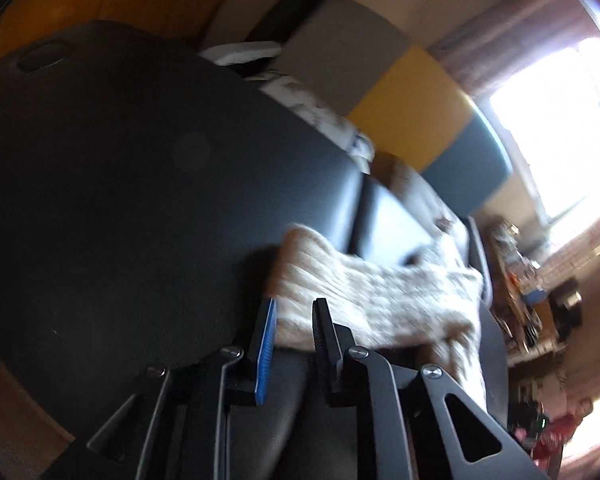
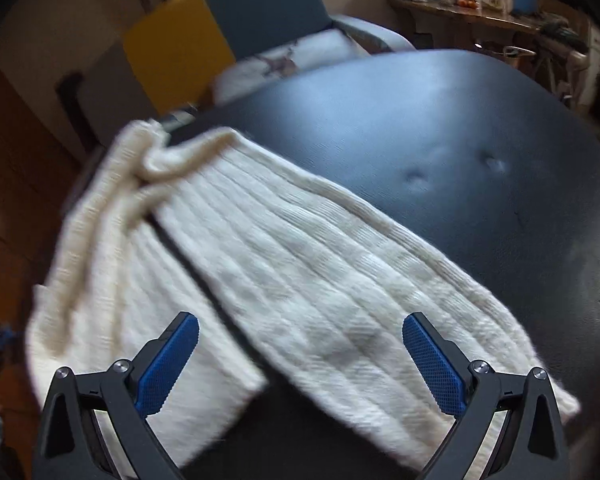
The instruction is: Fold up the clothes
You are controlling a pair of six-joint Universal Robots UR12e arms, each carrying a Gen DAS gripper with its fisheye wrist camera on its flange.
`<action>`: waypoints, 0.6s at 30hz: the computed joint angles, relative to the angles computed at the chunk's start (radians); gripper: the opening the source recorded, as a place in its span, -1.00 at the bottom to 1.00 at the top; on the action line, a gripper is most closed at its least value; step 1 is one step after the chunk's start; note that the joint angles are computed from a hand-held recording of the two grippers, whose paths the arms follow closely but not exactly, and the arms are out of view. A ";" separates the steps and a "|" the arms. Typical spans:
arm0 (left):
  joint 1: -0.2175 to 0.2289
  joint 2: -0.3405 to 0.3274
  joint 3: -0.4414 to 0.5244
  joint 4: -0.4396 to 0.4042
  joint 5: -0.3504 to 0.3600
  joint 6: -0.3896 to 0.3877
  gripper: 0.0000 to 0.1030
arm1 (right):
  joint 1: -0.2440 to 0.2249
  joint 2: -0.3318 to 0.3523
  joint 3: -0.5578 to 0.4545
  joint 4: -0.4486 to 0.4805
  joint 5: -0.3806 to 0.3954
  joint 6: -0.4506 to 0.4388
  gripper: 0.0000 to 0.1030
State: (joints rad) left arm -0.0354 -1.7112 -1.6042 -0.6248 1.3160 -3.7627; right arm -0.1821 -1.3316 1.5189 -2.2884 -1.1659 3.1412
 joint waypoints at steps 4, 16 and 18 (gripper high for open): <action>-0.061 -0.034 0.043 -0.015 -0.067 0.199 -0.63 | 0.011 0.004 -0.022 0.046 0.166 -0.099 1.00; -0.137 -0.218 0.255 -0.184 0.059 0.234 -0.63 | 0.065 0.078 -0.145 0.407 0.393 -0.315 1.00; -0.134 -0.234 0.279 -0.260 0.134 0.227 -0.63 | 0.064 0.097 -0.163 0.475 0.425 -0.321 1.00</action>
